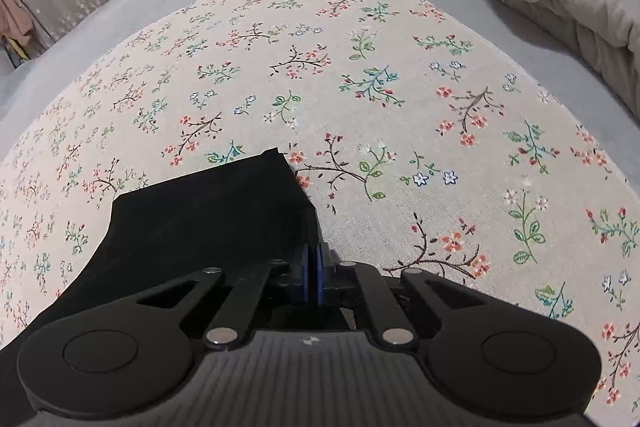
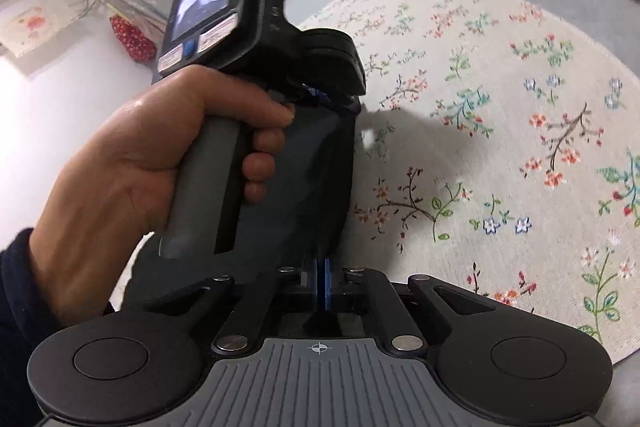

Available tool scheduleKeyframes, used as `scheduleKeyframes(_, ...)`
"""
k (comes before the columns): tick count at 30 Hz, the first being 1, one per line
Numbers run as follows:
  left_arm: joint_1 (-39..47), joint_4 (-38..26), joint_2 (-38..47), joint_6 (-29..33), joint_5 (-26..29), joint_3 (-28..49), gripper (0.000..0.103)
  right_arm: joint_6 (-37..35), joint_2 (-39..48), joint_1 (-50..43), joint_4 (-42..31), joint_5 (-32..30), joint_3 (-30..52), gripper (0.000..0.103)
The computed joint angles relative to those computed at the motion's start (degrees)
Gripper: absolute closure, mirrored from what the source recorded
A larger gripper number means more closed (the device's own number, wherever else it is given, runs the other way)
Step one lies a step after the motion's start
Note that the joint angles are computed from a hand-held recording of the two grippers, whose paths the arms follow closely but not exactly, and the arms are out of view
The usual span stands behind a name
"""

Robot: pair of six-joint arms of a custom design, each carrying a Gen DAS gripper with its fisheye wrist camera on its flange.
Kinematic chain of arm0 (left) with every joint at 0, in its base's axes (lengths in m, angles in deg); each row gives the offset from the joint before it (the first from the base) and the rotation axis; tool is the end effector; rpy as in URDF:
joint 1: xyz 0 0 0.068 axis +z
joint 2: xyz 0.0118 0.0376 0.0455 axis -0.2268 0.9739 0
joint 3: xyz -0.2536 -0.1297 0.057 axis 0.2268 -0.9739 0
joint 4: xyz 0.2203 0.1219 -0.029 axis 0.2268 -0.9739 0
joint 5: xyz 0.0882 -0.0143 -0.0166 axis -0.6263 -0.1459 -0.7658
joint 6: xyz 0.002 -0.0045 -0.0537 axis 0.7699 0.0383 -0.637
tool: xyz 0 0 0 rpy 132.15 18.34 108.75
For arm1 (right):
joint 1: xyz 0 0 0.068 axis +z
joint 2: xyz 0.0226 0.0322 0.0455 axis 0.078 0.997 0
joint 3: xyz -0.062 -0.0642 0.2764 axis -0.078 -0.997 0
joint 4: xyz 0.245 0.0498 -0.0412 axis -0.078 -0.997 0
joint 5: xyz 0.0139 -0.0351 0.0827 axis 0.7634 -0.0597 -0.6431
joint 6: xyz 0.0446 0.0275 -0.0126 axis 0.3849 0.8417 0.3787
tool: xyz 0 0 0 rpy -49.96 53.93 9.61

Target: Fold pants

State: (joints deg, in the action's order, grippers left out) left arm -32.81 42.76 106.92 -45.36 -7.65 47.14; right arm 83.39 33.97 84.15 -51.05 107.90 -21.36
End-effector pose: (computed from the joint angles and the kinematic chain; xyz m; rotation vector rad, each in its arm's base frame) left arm 0.2931 -0.1051 0.0455 1.0215 2.3550 0.0438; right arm 0.0769 0.2751 0.0717 0.6898 2.1421 0.6724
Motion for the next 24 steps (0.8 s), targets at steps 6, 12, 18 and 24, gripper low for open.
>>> scheduleKeyframes(6, 5.55, -5.43, -3.4, -1.03, 8.35, 1.63, 0.085, -1.03, 0.39, 1.0, -7.03, 3.06, 4.04, 0.099)
scheduleKeyframes(12, 14.03, -14.11, -6.79, -0.15, 18.44, 5.63, 0.085, -7.27, 0.6, 2.31, -10.33, 7.56, 7.09, 0.099)
scheduleKeyframes(18, 17.84, -15.28, -8.53, 3.09, 19.58, 5.73, 0.085, -14.78, 2.75, 2.49, -20.24, 9.24, 15.17, 0.099)
scheduleKeyframes(24, 24.32, -18.43, -11.18, 6.06, 23.8, 6.45, 0.085, -20.97, 5.38, 2.64, -24.83, 10.64, 20.7, 0.1)
